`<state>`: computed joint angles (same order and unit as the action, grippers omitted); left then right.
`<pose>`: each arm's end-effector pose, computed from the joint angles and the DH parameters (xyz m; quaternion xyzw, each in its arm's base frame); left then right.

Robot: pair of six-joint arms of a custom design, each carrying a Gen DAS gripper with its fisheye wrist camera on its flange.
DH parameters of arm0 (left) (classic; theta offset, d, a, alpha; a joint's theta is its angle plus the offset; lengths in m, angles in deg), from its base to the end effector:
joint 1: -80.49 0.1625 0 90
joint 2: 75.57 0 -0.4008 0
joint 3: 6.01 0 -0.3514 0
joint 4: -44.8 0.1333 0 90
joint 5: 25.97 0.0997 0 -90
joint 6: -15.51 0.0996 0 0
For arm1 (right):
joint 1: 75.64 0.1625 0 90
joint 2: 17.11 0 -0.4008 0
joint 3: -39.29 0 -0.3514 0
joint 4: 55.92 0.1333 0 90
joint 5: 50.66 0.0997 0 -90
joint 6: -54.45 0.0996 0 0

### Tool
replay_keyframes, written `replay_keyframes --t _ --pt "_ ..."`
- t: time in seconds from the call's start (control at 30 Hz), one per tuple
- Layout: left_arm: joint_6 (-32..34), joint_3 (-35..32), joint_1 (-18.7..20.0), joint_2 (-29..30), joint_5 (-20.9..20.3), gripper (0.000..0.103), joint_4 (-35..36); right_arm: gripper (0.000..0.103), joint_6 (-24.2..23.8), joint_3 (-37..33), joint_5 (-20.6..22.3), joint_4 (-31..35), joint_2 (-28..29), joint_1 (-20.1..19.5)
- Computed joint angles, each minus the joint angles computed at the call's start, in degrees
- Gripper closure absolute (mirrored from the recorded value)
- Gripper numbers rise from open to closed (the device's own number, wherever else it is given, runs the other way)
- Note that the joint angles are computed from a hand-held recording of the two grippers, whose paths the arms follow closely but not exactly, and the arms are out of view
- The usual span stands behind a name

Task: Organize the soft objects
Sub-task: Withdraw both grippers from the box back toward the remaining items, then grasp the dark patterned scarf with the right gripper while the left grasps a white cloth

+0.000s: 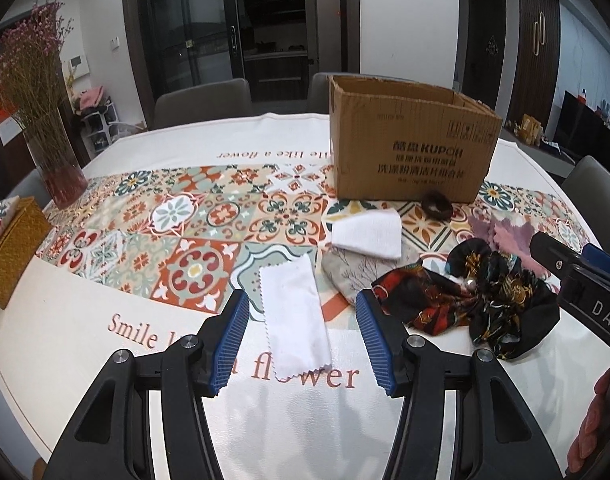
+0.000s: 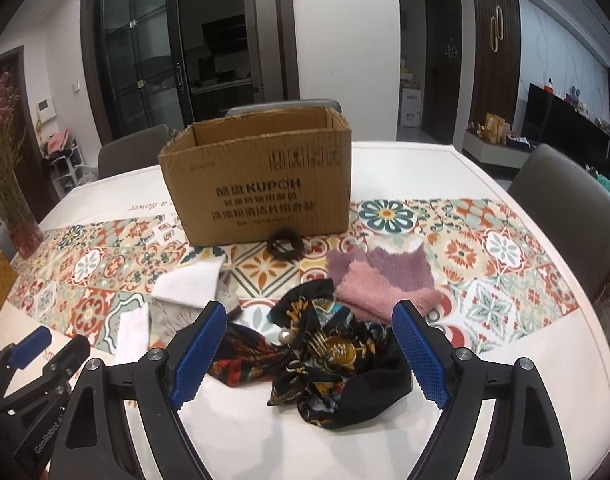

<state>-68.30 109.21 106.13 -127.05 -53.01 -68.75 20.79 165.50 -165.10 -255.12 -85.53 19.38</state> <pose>-0.3115 -0.3958 0.0620 0.0415 0.8197 -0.3913 0.4163 0.1327 -0.4579 0.2593 0.2050 -0.8613 0.3636 0.2896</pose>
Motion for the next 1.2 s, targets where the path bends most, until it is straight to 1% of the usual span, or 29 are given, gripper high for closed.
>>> replay_keyframes --t 0.13,0.47,0.53,0.6,0.83,0.9,0.97,1.2 --pt "0.8 0.2 0.8 0.9 -0.2 0.048 -1.6 0.017 1.0 0.3 0.8 0.0 0.4 -1.2" --pt "3.0 1.1 3.0 3.3 -1.5 0.048 -6.0 0.017 0.2 -0.5 0.3 1.8 3.6 -3.8" --pt "3.4 1.1 3.4 3.8 -1.6 0.048 -6.4 0.017 -0.6 -0.8 0.4 2.1 4.2 -4.1" --pt "4.0 1.4 3.9 4.2 -1.6 0.048 -7.7 0.017 -1.9 -0.8 0.5 1.0 5.1 -4.4" --pt "5.1 1.6 5.4 5.4 -2.1 0.048 -10.3 0.017 -9.0 -1.4 -0.6 -4.5 8.9 -4.4" --pt "5.1 1.6 5.7 5.7 -2.1 0.048 -10.7 0.017 -10.7 -1.8 -0.3 -4.8 9.7 -4.5" --pt "5.3 1.4 6.0 6.0 -2.1 0.048 -10.8 0.017 -11.3 -2.3 -0.6 -4.5 10.4 -4.6" --pt "6.3 1.0 7.1 7.0 -2.3 0.048 -12.0 0.017 -10.6 -4.1 -1.2 -2.1 12.0 -5.5"
